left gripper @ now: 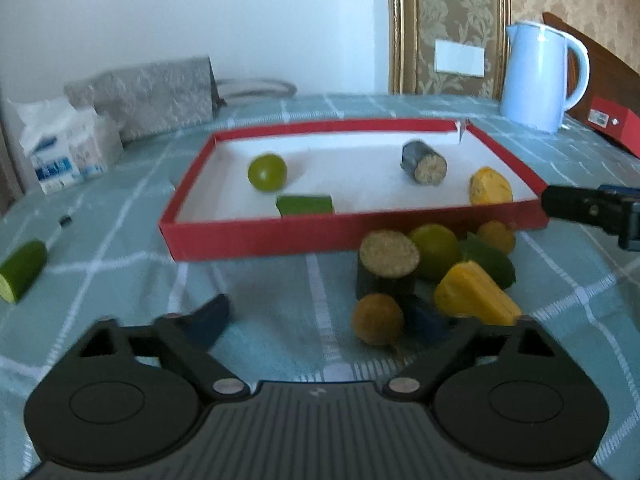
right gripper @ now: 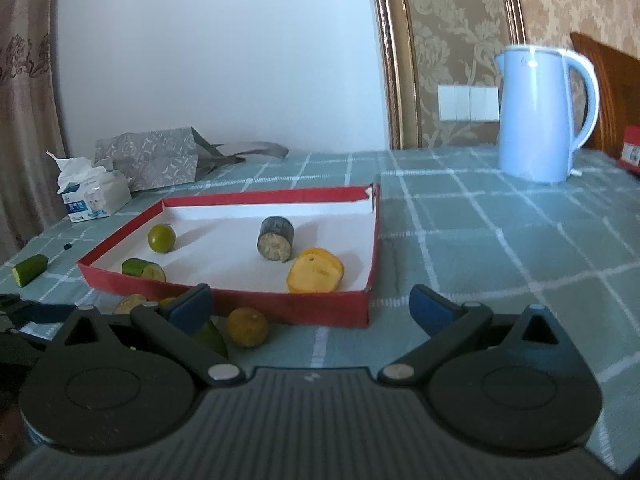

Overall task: Organize fruits
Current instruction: 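Close the left gripper on the small brown round fruit, then hold the brown fruit in the left gripper while the right grasps a yellow jackfruit piece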

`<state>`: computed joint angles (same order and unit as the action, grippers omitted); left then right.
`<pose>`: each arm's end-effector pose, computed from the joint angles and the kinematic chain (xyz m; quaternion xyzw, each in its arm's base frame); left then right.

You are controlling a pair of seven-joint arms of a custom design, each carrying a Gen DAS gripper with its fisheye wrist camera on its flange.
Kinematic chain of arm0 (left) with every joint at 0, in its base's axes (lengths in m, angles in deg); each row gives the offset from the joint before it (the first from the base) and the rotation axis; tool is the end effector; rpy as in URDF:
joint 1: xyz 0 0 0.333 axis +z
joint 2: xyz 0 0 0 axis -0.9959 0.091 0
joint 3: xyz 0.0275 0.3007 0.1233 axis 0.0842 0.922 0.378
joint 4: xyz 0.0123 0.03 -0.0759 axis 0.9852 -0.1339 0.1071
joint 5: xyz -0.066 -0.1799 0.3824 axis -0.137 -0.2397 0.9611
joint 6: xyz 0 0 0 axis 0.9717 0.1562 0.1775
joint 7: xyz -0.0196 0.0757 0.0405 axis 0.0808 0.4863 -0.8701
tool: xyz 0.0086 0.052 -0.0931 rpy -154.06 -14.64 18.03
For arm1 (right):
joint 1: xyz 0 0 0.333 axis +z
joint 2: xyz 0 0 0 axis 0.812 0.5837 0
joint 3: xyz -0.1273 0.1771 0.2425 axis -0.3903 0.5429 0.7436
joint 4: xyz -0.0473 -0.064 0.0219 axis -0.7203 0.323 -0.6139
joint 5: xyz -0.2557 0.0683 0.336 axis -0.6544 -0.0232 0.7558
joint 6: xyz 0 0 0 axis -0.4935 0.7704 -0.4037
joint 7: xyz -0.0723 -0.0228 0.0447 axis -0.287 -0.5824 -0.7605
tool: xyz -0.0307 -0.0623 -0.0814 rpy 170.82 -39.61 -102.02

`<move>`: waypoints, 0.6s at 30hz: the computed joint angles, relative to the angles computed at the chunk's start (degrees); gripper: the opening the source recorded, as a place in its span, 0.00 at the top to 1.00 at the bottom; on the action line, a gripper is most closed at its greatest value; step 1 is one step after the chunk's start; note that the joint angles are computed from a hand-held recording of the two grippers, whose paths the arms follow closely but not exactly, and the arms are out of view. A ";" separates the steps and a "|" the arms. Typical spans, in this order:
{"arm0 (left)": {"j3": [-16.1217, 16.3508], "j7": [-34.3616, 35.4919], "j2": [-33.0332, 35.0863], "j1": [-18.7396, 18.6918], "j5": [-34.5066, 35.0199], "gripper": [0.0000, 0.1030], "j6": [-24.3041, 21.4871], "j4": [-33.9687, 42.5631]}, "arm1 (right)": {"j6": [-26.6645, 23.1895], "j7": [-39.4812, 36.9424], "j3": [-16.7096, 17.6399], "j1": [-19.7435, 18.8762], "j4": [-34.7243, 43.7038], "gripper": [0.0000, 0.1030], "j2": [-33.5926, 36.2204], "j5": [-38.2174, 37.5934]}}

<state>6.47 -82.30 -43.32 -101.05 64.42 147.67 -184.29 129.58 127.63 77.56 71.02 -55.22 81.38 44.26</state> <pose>0.6614 -0.2498 0.3445 -0.6460 0.6189 -0.2970 0.3339 0.7114 0.3028 0.3589 -0.6758 0.4932 -0.2726 0.4752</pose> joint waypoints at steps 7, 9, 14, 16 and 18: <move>-0.24 -2.50 -0.31 -0.32 6.07 0.60 0.90 0.03 | 1.11 -1.43 -2.09 1.97 -0.17 0.00 -0.17 0.58; -0.65 -2.49 -0.17 0.00 6.71 0.65 1.42 0.26 | 1.89 -2.04 -2.61 2.59 -0.30 0.00 -0.16 0.88; -1.06 -3.47 -0.08 0.50 7.92 0.75 1.91 0.40 | 2.91 -4.97 -4.96 5.14 -0.61 0.00 -0.26 2.37; -1.09 -4.56 -0.29 0.59 8.28 0.75 1.42 0.18 | 4.88 -5.74 -4.33 4.82 -1.32 0.01 -0.36 1.84; -1.12 -5.80 -0.65 0.56 8.46 0.75 0.15 -0.21 | 5.23 -5.76 -2.14 2.89 -1.94 0.07 -0.54 -0.60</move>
<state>5.34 -88.10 -43.97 -100.49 72.88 147.82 -184.50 134.82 121.87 75.42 73.91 -57.15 80.84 43.66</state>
